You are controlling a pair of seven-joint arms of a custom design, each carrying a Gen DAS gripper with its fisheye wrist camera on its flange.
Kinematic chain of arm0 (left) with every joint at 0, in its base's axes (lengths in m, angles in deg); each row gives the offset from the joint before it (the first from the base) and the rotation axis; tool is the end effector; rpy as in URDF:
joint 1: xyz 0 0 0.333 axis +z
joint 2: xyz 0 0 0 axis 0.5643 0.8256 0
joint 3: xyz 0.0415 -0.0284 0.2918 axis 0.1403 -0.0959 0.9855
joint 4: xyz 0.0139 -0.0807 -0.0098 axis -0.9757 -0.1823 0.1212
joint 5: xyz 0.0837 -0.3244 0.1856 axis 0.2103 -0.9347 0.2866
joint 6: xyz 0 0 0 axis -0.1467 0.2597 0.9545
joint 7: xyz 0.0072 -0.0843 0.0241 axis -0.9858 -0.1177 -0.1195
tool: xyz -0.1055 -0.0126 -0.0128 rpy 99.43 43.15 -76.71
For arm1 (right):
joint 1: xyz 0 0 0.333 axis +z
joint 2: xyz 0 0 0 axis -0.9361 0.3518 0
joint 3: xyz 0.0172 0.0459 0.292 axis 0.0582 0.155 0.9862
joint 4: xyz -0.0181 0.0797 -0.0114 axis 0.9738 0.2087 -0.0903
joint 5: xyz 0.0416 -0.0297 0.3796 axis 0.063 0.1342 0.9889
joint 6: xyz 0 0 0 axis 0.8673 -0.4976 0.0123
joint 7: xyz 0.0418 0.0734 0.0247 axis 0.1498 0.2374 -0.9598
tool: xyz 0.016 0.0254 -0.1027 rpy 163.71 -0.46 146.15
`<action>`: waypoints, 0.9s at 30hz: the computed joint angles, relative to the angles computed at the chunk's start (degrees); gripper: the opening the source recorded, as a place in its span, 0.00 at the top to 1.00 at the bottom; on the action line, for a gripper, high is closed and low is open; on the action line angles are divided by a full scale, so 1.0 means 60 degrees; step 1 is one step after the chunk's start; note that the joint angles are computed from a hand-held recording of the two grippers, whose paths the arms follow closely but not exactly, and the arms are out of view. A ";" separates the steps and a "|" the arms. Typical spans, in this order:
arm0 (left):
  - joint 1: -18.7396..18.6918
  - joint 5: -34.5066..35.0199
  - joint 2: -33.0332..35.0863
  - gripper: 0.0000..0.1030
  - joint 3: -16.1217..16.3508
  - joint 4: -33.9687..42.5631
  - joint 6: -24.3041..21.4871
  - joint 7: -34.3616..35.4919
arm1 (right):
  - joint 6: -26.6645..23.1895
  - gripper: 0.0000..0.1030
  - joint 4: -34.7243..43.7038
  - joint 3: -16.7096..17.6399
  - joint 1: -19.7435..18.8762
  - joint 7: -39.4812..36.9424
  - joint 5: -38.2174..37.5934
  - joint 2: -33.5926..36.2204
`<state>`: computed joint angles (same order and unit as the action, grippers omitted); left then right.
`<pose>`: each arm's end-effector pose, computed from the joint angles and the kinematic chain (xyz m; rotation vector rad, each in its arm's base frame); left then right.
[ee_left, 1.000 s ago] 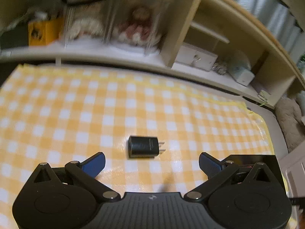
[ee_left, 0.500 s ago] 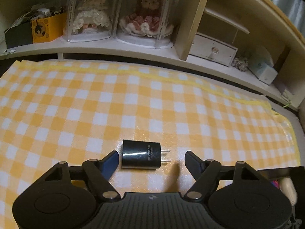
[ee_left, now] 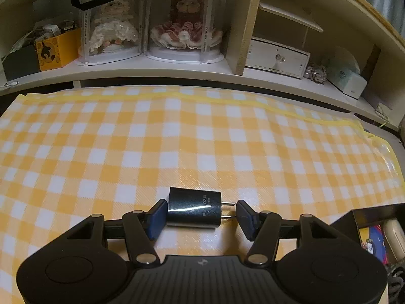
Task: Organize rigid objects
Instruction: 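Close the left tool on the black charger and lift it, then carry the black charger into the box and release it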
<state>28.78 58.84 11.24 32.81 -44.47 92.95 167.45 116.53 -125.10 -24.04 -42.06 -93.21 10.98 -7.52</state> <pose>0.6300 -0.1673 0.3751 -1.5860 2.0758 -0.9433 0.4486 0.3308 0.3940 -1.3164 2.4039 -0.3979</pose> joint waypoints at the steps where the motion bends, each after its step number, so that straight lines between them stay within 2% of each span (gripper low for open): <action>1: 0.0082 -0.0051 -0.0035 0.42 -0.0092 -0.0034 -0.0012 0.0078 | 0.0003 0.92 0.0001 -0.0002 0.0000 -0.0002 -0.0001 0.0002; 5: 0.0877 -0.0814 -0.0290 0.42 -0.1063 -0.0277 0.0229 0.1058 | 0.0023 0.92 -0.0012 -0.0005 0.0000 0.0004 0.0003 -0.0007; 7: 0.1550 -0.1579 -0.0454 0.42 -0.1925 -0.0348 0.0361 0.1974 | 0.0029 0.92 -0.0009 -0.0012 -0.0009 -0.0021 0.0014 -0.0007; 11: 0.3211 -0.3827 -0.0792 0.42 -0.4028 -0.0397 0.0341 0.4542 | 0.0046 0.92 0.0006 -0.0018 -0.0017 -0.0035 0.0017 0.0007; 12: 0.3539 -0.4414 -0.0902 0.42 -0.4442 -0.0400 0.0244 0.5162 | 0.0048 0.92 -0.0015 -0.0019 -0.0019 -0.0042 0.0023 -0.0016; 14: 0.3932 -0.5447 -0.1188 0.42 -0.4918 -0.0437 -0.0115 0.6106 | 0.0047 0.92 -0.0004 -0.0019 -0.0023 -0.0049 0.0025 -0.0006; 17: 0.4204 -0.6669 -0.1708 0.42 -0.5183 -0.0565 -0.0998 0.7233 | 0.0049 0.92 -0.0010 -0.0017 -0.0026 -0.0057 0.0029 -0.0013; 20: 0.4183 -0.7264 -0.2256 0.42 -0.5073 -0.0759 -0.2071 0.8055 | 0.0049 0.92 -0.0037 -0.0012 -0.0026 -0.0050 0.0032 -0.0041; 27: 0.3701 -0.6978 -0.3031 0.42 -0.4284 -0.1181 -0.4687 0.9054 | 0.0058 0.92 -0.0049 -0.0009 -0.0031 -0.0058 0.0040 -0.0055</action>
<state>50.99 16.98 -6.95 7.10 -51.56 64.82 221.78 116.88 -125.40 -24.10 -42.25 -93.55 11.22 -7.85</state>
